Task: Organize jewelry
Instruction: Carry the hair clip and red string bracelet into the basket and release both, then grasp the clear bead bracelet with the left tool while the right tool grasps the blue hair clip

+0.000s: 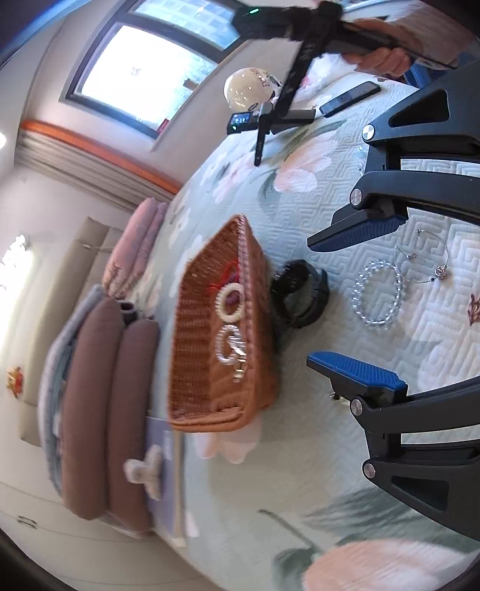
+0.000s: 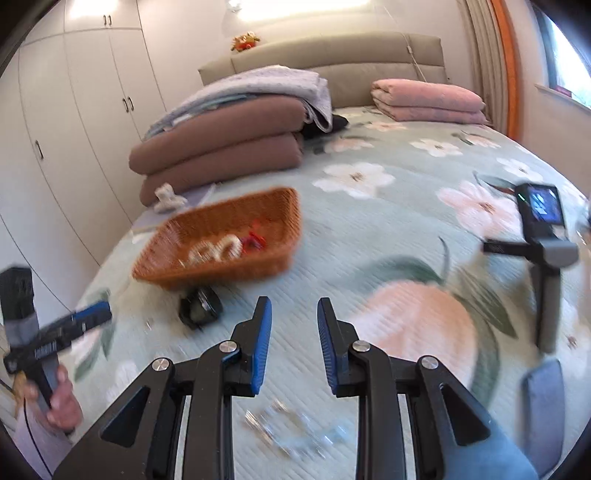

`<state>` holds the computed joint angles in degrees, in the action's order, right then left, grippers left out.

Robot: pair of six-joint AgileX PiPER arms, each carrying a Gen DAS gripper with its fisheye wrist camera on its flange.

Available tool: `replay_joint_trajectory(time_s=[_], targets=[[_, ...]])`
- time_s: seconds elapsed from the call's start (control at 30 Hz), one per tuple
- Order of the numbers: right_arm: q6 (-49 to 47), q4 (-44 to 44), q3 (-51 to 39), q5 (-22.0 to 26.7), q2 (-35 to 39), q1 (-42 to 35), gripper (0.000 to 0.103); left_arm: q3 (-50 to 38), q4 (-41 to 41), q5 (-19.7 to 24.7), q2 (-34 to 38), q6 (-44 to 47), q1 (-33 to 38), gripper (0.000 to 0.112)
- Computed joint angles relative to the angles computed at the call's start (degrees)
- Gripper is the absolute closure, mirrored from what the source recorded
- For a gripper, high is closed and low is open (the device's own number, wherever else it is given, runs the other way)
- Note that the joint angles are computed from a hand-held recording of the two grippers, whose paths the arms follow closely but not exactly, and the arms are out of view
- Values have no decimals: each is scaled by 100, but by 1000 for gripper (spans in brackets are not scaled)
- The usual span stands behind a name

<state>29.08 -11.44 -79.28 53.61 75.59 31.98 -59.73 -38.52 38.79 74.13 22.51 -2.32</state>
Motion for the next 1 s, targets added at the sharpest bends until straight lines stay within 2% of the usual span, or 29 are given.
replay_joint_trajectory(time_s=[0.27, 0.33, 0.5, 0.73, 0.9, 1.0], targets=[[-1041, 1226, 1687, -303, -832, -710, 75, 401, -6, -279, 399, -201, -165, 55], [-1337, 1523, 1939, -354, -924, -870, 75, 428, 308, -406, 449, -425, -355, 59], [-1739, 1921, 2290, -428, -958, -1123, 75, 360, 880, -524, 628, -859, -683, 70], [-2100, 2381, 2382, -437, -873, -1395, 75, 356, 1079, -558, 695, -1021, -780, 70], [-1886, 2356, 2451, -393, -960, -1399, 75, 353, 1011, -533, 726, -928, -737, 71], [-2204, 2996, 2623, -412, -989, -1575, 75, 378, 912, -540, 719, -810, -714, 71]])
